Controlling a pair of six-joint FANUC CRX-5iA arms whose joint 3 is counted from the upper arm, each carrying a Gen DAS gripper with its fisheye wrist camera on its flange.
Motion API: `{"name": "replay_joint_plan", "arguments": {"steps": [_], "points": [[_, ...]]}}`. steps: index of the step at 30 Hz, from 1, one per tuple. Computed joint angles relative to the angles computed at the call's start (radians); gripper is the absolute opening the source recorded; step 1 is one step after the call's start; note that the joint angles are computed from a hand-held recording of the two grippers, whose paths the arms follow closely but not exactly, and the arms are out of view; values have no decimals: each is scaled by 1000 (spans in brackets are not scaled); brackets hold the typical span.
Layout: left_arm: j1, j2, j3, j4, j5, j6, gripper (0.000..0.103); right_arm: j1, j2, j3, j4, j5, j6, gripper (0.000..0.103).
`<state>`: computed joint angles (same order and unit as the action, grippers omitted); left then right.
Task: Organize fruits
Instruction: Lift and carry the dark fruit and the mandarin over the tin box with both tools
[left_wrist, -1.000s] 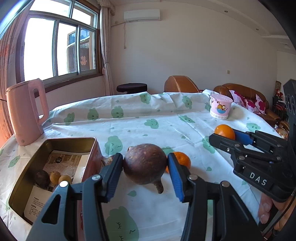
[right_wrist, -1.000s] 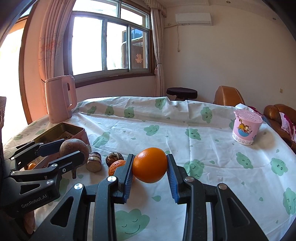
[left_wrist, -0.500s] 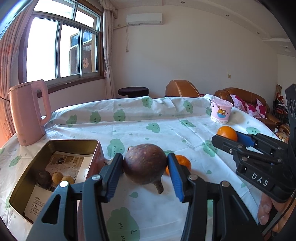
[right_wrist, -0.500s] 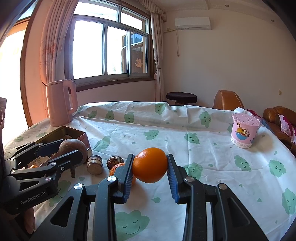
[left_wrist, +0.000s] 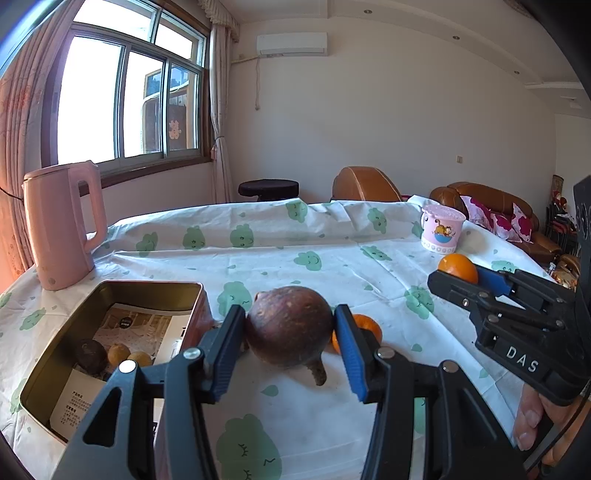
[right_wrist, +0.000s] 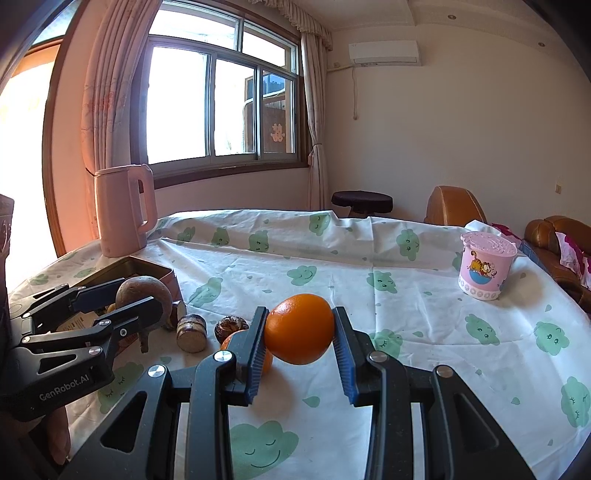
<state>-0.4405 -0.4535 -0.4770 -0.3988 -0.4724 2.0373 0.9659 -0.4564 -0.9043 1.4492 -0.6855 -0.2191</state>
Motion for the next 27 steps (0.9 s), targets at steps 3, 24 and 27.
{"name": "replay_joint_plan", "arguments": {"steps": [3,24,27], "points": [[-2,0,1,-7,0,8,51,-2,-3,-4,15,-1,-10,36],[-66,-15,23,-172,-23,173,51,-11,-16,-24,87,-7,-63,36],[-82,-16,28,-209,-32,209,51,-11,-17,-25,91,-7,-66,36]]}}
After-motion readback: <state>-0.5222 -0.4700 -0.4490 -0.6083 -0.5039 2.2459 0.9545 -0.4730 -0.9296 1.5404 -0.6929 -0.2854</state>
